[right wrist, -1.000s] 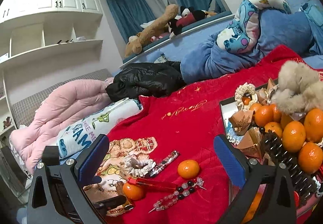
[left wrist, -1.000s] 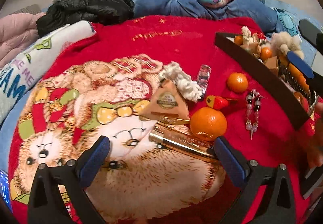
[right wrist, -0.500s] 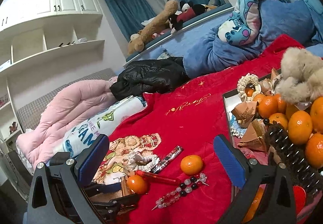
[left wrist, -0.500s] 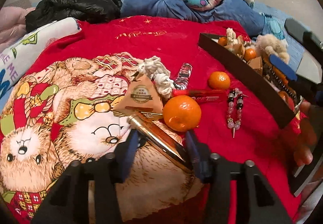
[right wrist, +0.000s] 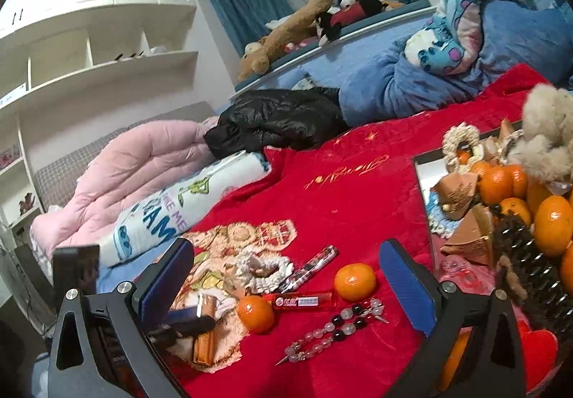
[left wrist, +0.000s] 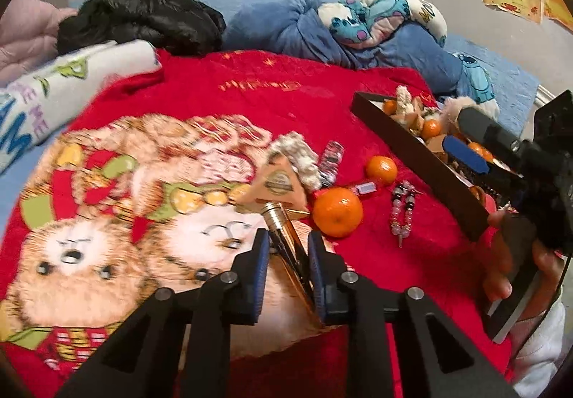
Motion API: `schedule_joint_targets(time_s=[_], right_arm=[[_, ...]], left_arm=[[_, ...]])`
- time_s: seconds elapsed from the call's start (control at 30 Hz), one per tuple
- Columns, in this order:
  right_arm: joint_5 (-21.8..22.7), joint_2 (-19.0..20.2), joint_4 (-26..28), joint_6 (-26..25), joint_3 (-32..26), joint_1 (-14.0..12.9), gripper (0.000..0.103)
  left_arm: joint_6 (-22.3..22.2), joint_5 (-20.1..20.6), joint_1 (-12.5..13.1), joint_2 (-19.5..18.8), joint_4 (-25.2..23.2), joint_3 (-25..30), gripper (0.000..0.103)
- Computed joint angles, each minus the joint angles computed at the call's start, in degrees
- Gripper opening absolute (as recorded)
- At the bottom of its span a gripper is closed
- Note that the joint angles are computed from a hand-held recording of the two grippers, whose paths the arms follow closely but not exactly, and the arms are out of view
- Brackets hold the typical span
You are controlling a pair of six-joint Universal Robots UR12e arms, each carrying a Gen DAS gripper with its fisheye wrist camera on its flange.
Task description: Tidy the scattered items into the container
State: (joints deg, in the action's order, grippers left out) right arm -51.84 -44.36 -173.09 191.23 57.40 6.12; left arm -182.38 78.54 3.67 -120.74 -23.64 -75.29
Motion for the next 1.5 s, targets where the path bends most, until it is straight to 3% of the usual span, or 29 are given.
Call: schedule_joint_targets(time_s=[0.1, 0.2, 0.3, 0.5, 0.63, 0.73, 0.77, 0.83, 0.87, 0.97, 1.07, 1.13, 1.2, 1.37, 1.43, 1.5], right_arm=[[-0.48, -0.01, 3.04, -2.09, -0.45, 0.33, 0.103], [-1.93, 0.0, 7.22, -4.38, -1.11, 0.83, 0.103], [-0.15, 0.47, 10.24, -6.19, -2.05, 0.79, 0.103], [-0.79, 0.33, 10.8, -7.28, -1.81, 1.01, 0.103], [1.59, 0.16, 8.37, -6.42, -1.05, 0.68, 0.103], [5.12, -0.39, 10.7, -10.12, -0.82, 0.98, 0.103], [4.21, -0.92, 11.27, -13.16, -0.27, 1.48, 0.103], [-4.2, -1.9, 13.83, -19.45, 0.2, 3.38, 0.103], [-6.89, -1.82, 15.44, -20.05, -0.31, 3.94, 0.103], [-11.88, -0.89, 20.41, -17.97, -2.64, 4.45, 0.103], [-15.9, -0.6, 21.01, -14.33, -3.33, 4.41, 0.101], [-18.54, -0.57, 22.16, -15.31, -3.63, 4.88, 0.1], [-24.73, -0.01, 25.46, -18.43, -5.22, 6.27, 0.101], [-23.16, 0.73, 28.26, -16.91, -6.79, 6.05, 0.101], [-20.59, 0.76, 28.89, -16.64, -6.8, 5.68, 0.101], [-15.15, 1.1, 31.87, -19.32, -7.7, 5.48, 0.101]], left_arm=[[1.88, 3.37, -0.2, 0.22, 1.15, -0.31, 0.016], [1.0, 1.51, 0.51, 0.02, 1.85, -0.61, 0.015], [0.72, 1.5, 0.5, -0.51, 0.71, -0.35, 0.015], [3.64, 5.34, -0.81, -0.8, 1.49, -0.77, 0.014], [1.51, 1.56, 0.24, -0.53, 2.47, -1.49, 0.014], [-0.78, -0.19, 0.79, -0.46, 2.54, -1.83, 0.014], [-1.2, -0.79, 0.91, -0.47, 2.67, -1.88, 0.014], [-1.6, -1.17, 0.97, -0.47, 2.88, -1.98, 0.014], [-1.48, -0.93, 0.89, -0.46, 2.89, -1.96, 0.014], [-0.89, -0.74, 0.83, -0.52, 2.61, -1.83, 0.013], [-0.88, -0.69, 0.79, -0.56, 2.62, -1.82, 0.013], [-0.93, -0.77, 0.8, -0.58, 2.57, -1.77, 0.013], [-0.88, -0.69, 0.78, -0.59, 2.57, -1.77, 0.013], [-0.99, -0.73, 0.76, -0.53, 2.68, -1.87, 0.013], [-1.04, -0.56, 0.72, -0.47, 3.0, -2.01, 0.013], [-1.12, -1.01, 0.78, -0.37, 3.64, -2.22, 0.013]])
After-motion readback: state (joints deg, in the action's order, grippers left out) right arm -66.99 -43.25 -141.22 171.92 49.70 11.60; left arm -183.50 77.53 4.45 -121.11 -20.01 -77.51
